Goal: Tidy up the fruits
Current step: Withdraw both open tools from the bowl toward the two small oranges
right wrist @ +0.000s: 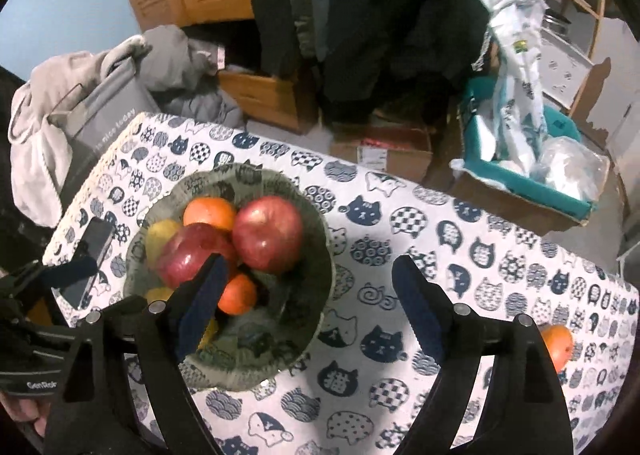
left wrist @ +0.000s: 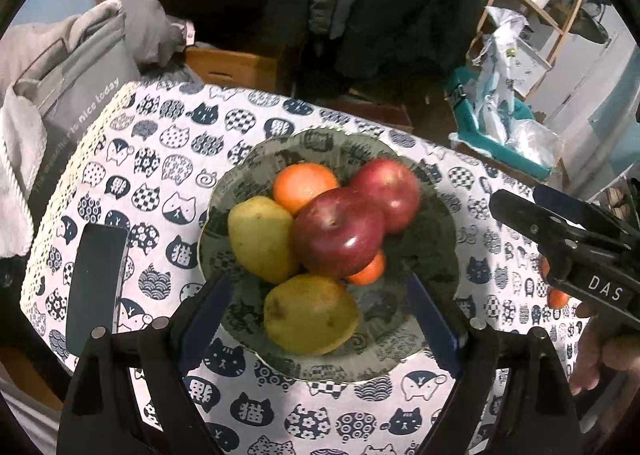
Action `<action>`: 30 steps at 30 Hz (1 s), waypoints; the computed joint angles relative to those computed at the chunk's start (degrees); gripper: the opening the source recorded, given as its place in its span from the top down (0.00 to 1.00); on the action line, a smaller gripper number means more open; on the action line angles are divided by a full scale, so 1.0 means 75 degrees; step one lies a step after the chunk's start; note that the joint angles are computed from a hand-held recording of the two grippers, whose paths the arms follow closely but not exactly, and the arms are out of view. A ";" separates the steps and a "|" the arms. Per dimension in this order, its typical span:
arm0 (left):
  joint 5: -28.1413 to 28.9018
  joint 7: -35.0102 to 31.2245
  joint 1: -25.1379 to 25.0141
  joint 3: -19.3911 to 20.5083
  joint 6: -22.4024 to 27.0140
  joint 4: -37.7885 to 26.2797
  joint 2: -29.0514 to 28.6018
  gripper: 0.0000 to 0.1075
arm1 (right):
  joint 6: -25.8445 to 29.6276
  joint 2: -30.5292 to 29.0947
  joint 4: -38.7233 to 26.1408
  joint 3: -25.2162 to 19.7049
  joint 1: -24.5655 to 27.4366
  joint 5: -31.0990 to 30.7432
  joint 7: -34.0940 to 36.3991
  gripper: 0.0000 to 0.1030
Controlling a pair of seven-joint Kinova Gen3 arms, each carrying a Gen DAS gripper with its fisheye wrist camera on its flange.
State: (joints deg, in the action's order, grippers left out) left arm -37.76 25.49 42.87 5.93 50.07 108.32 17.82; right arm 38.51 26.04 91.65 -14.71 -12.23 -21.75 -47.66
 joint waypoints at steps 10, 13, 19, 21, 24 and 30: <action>-0.0370 -0.0206 0.0238 0.0069 0.0358 -0.0657 0.0087 0.17 | -0.0430 -0.0781 0.0499 0.0103 0.0481 -0.0144 0.0539 0.19; -0.0454 -0.0379 0.0349 0.0086 0.0546 -0.0970 0.0177 0.17 | -0.0482 -0.0987 0.0618 0.0122 0.0744 -0.0355 0.0821 0.19; -0.0672 -0.0653 0.0668 0.0087 0.1068 -0.1599 0.0331 0.17 | -0.0222 -0.1268 0.0639 0.0271 0.1286 -0.0982 0.1414 0.19; -0.0761 -0.0738 0.0774 0.0084 0.1225 -0.1801 0.0380 0.17 | -0.0089 -0.1350 0.0612 0.0367 0.1439 -0.1158 0.1574 0.19; -0.0875 -0.0906 0.0929 0.0087 0.1474 -0.2113 0.0477 0.15 | 0.0063 -0.1453 0.0605 0.0506 0.1617 -0.1392 0.1807 0.19; -0.1021 -0.1294 0.1174 0.0044 0.1835 -0.2710 0.0673 0.13 | 0.0334 -0.1650 0.0620 0.0776 0.1993 -0.1845 0.2357 0.19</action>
